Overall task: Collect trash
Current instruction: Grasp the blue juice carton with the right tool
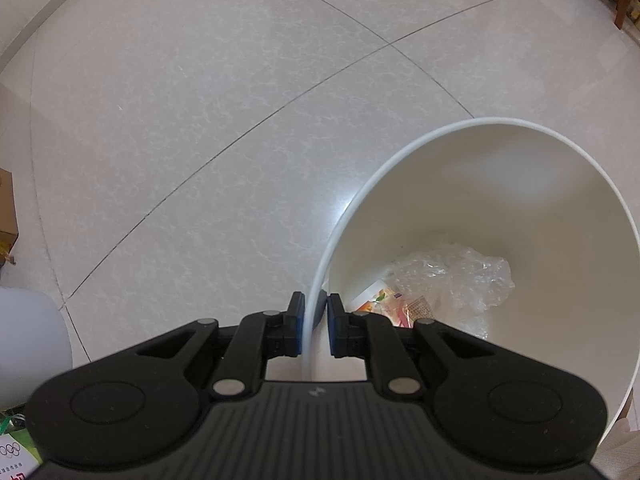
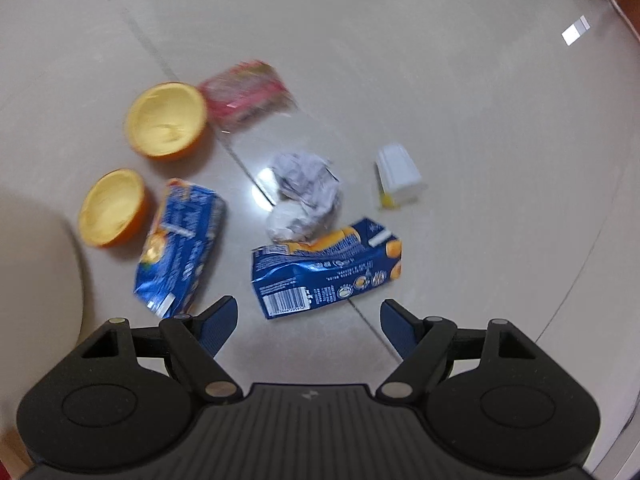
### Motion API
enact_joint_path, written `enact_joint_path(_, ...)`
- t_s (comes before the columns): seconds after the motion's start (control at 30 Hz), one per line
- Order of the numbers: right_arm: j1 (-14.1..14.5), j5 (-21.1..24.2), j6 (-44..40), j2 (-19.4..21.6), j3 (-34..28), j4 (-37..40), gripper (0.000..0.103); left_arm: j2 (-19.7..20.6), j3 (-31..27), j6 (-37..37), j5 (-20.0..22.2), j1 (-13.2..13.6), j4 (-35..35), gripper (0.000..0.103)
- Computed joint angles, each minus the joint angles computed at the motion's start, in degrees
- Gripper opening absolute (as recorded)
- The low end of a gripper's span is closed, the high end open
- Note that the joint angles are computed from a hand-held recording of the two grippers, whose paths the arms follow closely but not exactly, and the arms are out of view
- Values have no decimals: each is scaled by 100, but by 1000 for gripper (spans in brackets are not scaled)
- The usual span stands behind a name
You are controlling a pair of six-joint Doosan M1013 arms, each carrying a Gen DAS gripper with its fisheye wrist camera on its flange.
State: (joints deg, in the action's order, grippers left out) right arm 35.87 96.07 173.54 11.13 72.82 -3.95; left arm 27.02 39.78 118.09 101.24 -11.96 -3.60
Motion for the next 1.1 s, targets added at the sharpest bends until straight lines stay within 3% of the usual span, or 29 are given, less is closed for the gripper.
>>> enact_joint_path(0.27,-138,-1155,1794,-383,765,-49,82,5,-10,-22,11,5,-9,10)
enact_joint_path(0.57,-158,-1608,2812,-492,1284,-45,83,21,-32,-40,34,5,-2,11)
enact_joint_path(0.67,-100,-1841,3317,-605,1494,-148,78,20,-30,-40,33,4,0,11)
enact_joint_path(0.8,-86,-1933,3536,-668,1640,-196,70,22,-35,-42,34,3,3,11)
enact_joint_path(1.0,-153,-1872,3441,-635,1632,-171,69,15,-22,-51,26,4,2,11)
enact_joint_path(1.1,-224,-1463,3181,-507,1442,6,69,16,-17,-58,32,4,1,11)
